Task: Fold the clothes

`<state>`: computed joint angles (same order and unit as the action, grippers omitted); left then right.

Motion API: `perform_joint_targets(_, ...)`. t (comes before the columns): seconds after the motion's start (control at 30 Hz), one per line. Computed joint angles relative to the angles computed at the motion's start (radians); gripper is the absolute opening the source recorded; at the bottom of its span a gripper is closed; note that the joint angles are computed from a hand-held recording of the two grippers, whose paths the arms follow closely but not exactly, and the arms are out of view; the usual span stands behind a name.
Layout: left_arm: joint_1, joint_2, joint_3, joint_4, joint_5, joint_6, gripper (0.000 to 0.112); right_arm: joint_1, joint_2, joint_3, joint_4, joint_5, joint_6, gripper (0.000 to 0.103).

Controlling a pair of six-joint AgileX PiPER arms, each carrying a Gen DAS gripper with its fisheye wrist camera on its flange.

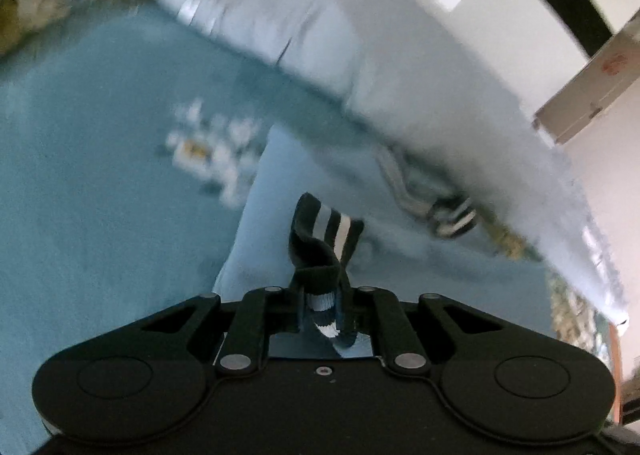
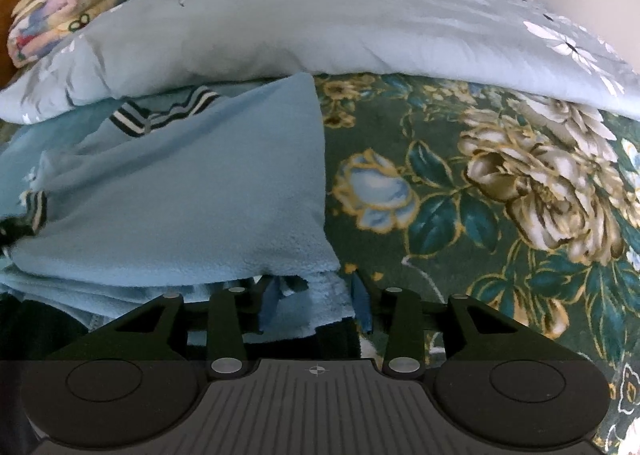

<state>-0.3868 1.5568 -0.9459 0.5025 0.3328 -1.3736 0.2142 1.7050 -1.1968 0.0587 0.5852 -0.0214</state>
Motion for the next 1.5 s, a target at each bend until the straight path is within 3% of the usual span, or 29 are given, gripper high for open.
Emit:
perform_joint_targets(0.07,-0.005,0.005,-0.027,0.008,0.028,0.012,0.011,-0.003,0.001,0.003,0.0,0.001,0.001,0.037)
perform_joint_targets(0.17,0.01,0.059,-0.064,-0.136,0.086,0.169,0.011,-0.004,0.009,0.003,-0.009,0.011,0.016,0.038)
perform_joint_targets(0.27,0.016,0.071,-0.044,-0.148,0.051,0.208,0.013,-0.018,-0.002,0.006,0.034,0.017,-0.026,0.038)
perform_joint_targets(0.37,0.042,0.037,-0.025,-0.273,0.026,0.298,0.017,-0.039,-0.024,0.007,0.072,0.035,-0.082,0.038)
perform_joint_targets(0.47,0.07,-0.031,-0.002,-0.442,0.048,0.482,0.025,-0.074,-0.057,0.006,0.12,0.074,-0.136,0.038)
perform_joint_targets(0.57,0.072,-0.107,0.002,-0.434,0.104,0.538,0.034,-0.123,-0.094,-0.002,0.187,0.128,-0.208,0.039)
perform_joint_targets(0.63,0.076,-0.115,-0.021,-0.411,0.129,0.555,0.049,-0.149,-0.104,-0.02,0.21,0.16,-0.237,0.039)
perform_joint_targets(0.7,0.088,-0.098,-0.06,-0.406,0.153,0.592,0.049,-0.157,-0.093,-0.055,0.212,0.183,-0.23,0.039)
perform_joint_targets(0.8,0.136,-0.014,-0.127,-0.541,0.149,0.759,0.049,-0.157,-0.052,-0.131,0.219,0.22,-0.183,0.04)
perform_joint_targets(0.87,0.144,0.041,-0.167,-0.566,0.151,0.837,0.049,-0.147,-0.028,-0.172,0.223,0.228,-0.144,0.04)
perform_joint_targets(0.93,0.152,0.081,-0.191,-0.617,0.142,0.957,0.047,-0.125,-0.016,-0.2,0.201,0.223,-0.101,0.049)
perform_joint_targets(1.27,0.207,0.234,-0.282,-0.8,0.18,1.403,0.045,-0.081,0.085,-0.336,0.212,0.269,-0.111,0.049)
perform_joint_targets(1.37,0.213,0.255,-0.297,-0.804,0.191,1.41,0.033,-0.086,0.134,-0.399,0.226,0.293,-0.093,0.049)
perform_joint_targets(1.43,0.226,0.244,-0.281,-0.841,0.169,1.382,0.011,-0.092,0.165,-0.442,0.226,0.303,-0.07,0.049)
perform_joint_targets(1.5,0.228,0.223,-0.263,-0.85,0.144,1.331,0.005,-0.101,0.191,-0.477,0.246,0.306,-0.076,0.049)
